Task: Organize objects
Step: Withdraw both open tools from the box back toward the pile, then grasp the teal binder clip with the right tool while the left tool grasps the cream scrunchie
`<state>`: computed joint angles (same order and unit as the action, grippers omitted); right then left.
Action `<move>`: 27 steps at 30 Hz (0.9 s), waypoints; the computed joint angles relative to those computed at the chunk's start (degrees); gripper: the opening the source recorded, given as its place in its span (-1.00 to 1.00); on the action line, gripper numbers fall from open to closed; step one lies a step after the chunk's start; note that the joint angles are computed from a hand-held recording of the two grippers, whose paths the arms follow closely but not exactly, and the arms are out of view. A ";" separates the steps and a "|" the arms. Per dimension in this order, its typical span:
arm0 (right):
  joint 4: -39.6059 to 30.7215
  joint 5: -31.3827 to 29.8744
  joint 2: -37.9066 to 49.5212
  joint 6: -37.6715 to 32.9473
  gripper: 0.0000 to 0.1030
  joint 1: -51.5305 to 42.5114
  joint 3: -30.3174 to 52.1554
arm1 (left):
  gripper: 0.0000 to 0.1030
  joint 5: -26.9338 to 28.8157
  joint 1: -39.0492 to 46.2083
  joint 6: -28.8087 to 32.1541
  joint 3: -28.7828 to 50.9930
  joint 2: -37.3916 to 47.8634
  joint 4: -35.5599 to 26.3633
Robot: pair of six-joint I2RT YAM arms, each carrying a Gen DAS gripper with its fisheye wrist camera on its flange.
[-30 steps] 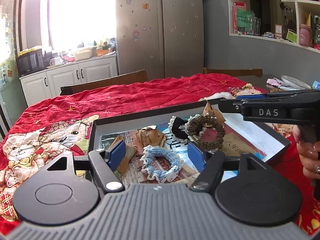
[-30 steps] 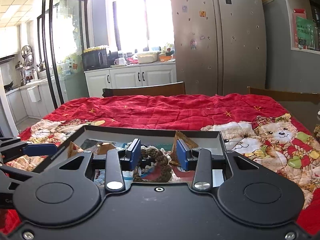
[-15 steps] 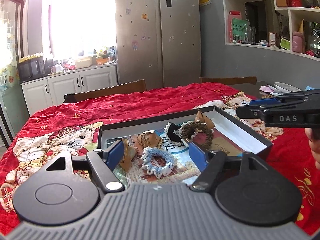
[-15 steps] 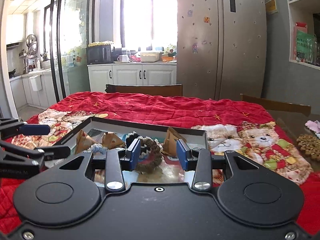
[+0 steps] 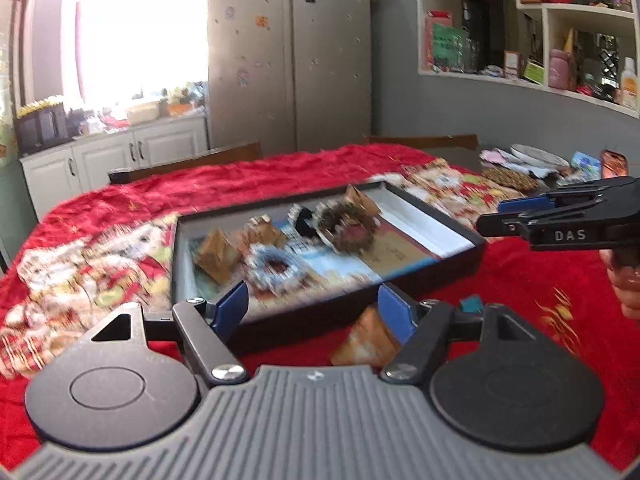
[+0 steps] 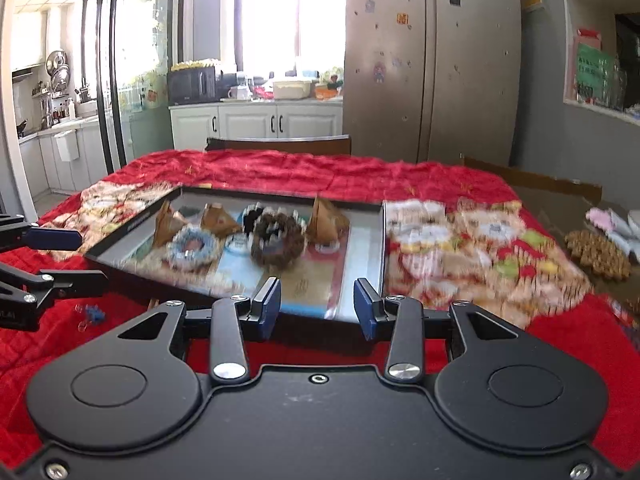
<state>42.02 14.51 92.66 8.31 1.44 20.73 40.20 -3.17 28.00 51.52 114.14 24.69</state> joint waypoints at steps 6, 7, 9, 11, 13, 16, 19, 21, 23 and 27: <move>4.73 2.11 4.56 3.12 -0.25 2.79 -2.75 | 0.59 1.61 0.15 4.22 -2.87 -0.87 -3.06; 5.65 2.37 6.08 3.72 -0.25 3.20 -2.65 | 0.59 1.85 0.09 4.87 -3.27 -1.00 -3.52; 6.55 2.72 8.63 4.40 -0.25 3.54 -2.14 | 0.59 2.10 -0.18 6.04 -4.07 -1.00 -3.93; 7.31 3.15 10.99 5.44 -0.25 4.07 -1.67 | 0.59 2.25 -0.28 7.07 -4.44 -0.78 -4.48; 7.89 2.90 13.13 6.19 -0.25 4.27 -1.06 | 0.58 2.24 -0.42 7.37 -4.52 -0.40 -4.94; 8.50 2.71 15.80 6.57 -0.25 4.53 -0.11 | 0.54 1.98 -0.60 7.77 -3.73 0.80 -6.01; 8.44 2.72 17.59 6.84 -0.26 4.64 0.93 | 0.49 1.58 -0.86 8.16 -3.25 1.65 -6.87; 7.69 2.86 17.90 7.23 -0.26 4.57 1.56 | 0.45 1.33 -0.98 8.38 -3.14 2.12 -7.06; 7.29 2.87 17.86 7.52 -0.26 4.48 1.82 | 0.41 1.11 -1.09 8.37 -2.81 2.58 -7.37; 6.26 3.18 18.22 7.45 -0.26 4.52 2.70 | 0.30 0.39 -1.43 8.08 -1.70 3.91 -8.41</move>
<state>48.28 17.69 110.88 15.76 5.96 23.42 40.59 -4.60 36.09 49.82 118.05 16.28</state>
